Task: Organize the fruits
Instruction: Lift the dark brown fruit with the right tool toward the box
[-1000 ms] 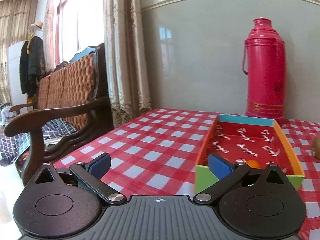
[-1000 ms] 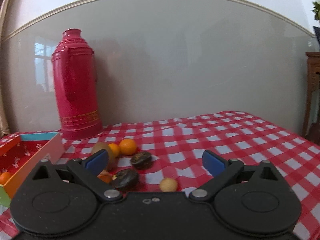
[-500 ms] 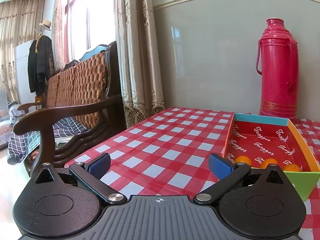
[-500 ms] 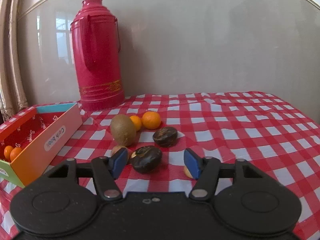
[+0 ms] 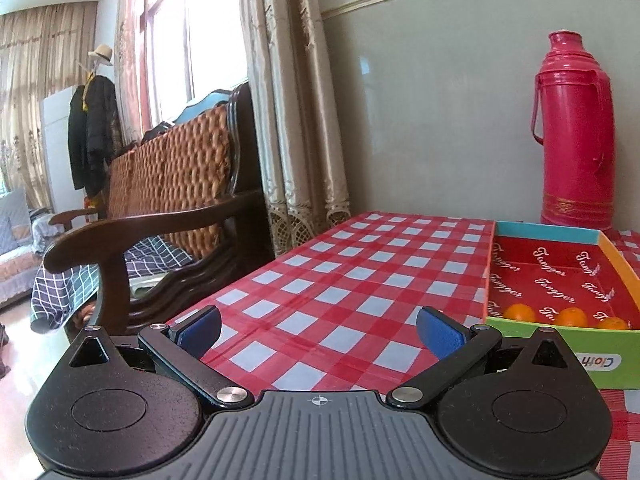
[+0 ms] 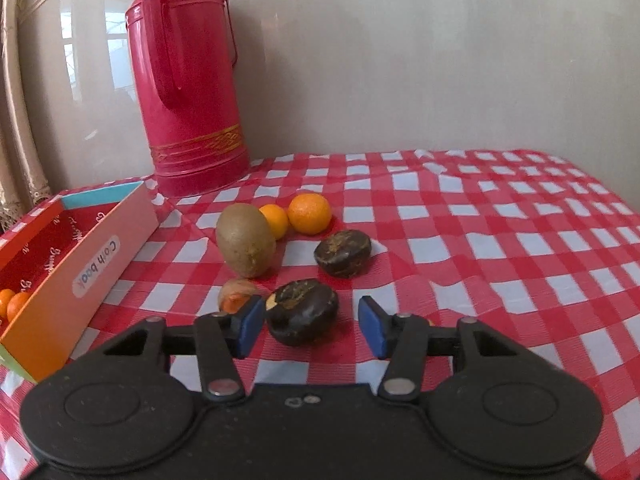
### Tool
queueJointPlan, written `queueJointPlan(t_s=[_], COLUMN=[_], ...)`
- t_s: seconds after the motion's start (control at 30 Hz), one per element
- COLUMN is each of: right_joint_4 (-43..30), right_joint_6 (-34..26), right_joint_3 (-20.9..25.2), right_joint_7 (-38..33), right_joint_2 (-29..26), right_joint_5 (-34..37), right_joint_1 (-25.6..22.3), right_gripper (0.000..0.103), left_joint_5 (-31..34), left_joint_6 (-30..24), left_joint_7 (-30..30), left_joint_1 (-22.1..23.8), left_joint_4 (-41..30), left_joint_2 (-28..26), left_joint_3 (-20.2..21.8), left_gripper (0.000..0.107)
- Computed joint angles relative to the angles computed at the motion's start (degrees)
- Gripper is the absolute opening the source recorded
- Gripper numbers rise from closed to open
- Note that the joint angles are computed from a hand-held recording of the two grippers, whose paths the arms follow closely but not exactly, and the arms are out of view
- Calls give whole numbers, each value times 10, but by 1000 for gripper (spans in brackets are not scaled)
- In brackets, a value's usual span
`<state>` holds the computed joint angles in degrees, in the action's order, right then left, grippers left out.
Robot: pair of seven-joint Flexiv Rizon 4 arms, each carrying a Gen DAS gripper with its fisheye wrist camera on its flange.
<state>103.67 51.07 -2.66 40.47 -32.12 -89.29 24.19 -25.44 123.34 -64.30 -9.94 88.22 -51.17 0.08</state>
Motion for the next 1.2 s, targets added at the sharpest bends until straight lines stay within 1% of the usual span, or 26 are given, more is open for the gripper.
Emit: queueJointPlan(t_s=[0.13, 0.37, 0.47, 0.57, 1.03, 1.2], right_joint_4=[-16, -21, -25, -24, -23, -22], right_joint_6=[4, 20, 14, 16, 20, 20], right_joint_3=[-2, -10, -12, -15, -12, -12], right_joint_7=[-40, -41, -53, -51, -52, -57], right_joint_2=[-11, -19, -22, -21, -19, -19], right_joint_5=[21, 28, 37, 32, 24, 30], right_joint_1=[-1, 2, 7, 9, 7, 7], right_gripper=[44, 40, 37, 36, 36, 39], left_joint_5=[5, 15, 14, 12, 20, 20], left_joint_6=[-3, 1, 4, 3, 5, 4], left_joint_7=[-7, -5, -1, 3, 4, 5], left_joint_1=[6, 3, 1, 0, 3, 2], left_joint_4=[2, 2, 1, 1, 2, 1], left_joint_2=[2, 0, -1, -1, 0, -1], left_joint_3=[-5, 0, 1, 1, -5, -4], left_gripper=[103, 103, 103, 103, 103, 103])
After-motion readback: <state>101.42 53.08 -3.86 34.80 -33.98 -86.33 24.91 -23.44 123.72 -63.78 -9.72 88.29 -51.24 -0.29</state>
